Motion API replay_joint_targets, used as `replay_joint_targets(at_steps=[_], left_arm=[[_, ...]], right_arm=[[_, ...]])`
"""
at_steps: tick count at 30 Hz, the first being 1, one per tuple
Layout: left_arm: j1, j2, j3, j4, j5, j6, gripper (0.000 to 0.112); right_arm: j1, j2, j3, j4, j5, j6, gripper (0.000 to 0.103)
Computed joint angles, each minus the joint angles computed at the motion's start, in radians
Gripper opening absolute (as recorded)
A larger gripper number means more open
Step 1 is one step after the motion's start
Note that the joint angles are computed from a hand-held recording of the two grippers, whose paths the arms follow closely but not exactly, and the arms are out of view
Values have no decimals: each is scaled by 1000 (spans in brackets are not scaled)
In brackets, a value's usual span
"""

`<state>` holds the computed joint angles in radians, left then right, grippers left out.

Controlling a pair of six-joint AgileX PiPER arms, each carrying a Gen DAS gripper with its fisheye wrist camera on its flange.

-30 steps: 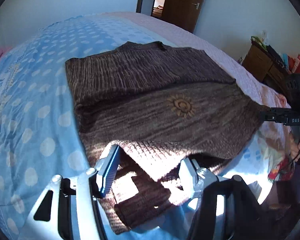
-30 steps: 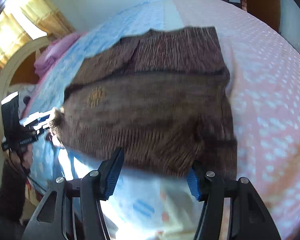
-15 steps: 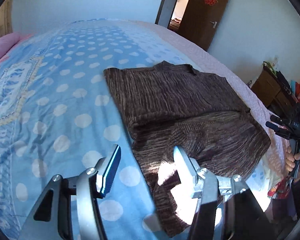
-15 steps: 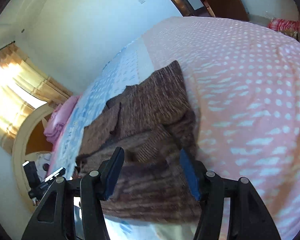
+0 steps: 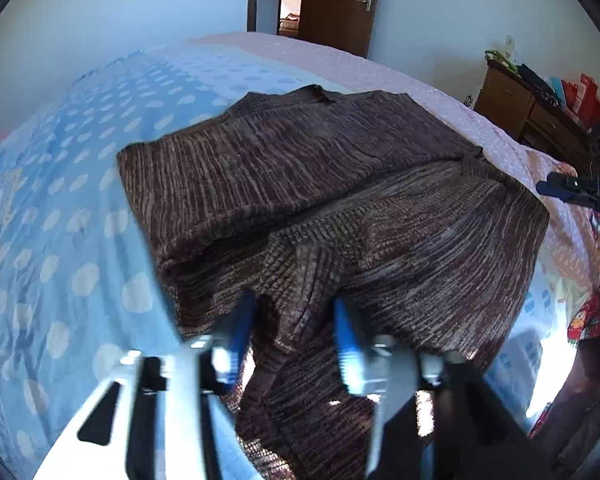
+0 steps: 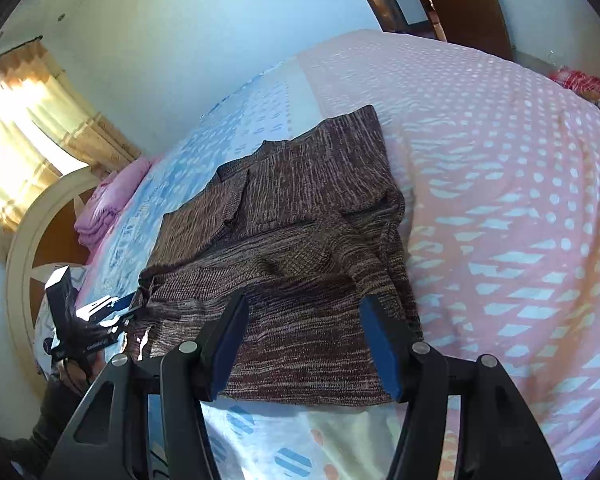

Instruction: Fold small clothes

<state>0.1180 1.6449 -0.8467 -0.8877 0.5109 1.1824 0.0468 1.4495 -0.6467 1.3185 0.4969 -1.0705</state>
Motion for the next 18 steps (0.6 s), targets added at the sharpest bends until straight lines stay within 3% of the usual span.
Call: replay_joint_targets(at_steps=[1,4,9,12,15,16,18], left_arm=[[27,23,-19,-22,39,-4,10],[109,42,-17,-150,73,54,10],[254,138,-54,-258,209,37,10],[234,118,-32,-276,193,76,10],[218,123,-40,-288,223,100,32],[205,119,-37,-294,213,109,44],[182,113,-31,-311,185,141,52]], right_arm=[[3,1,2,3,-1,-3,60],[1,7,13,24,0,-19,60],[-1,19,24,31,-5,-24,60],[4,15,28,29,-23,-29,60],[15,-7,23,-18,-63,-5,60],[19,-12,17,-48,-75,17,60],[36,-18,-6,-140,-110,84,60]])
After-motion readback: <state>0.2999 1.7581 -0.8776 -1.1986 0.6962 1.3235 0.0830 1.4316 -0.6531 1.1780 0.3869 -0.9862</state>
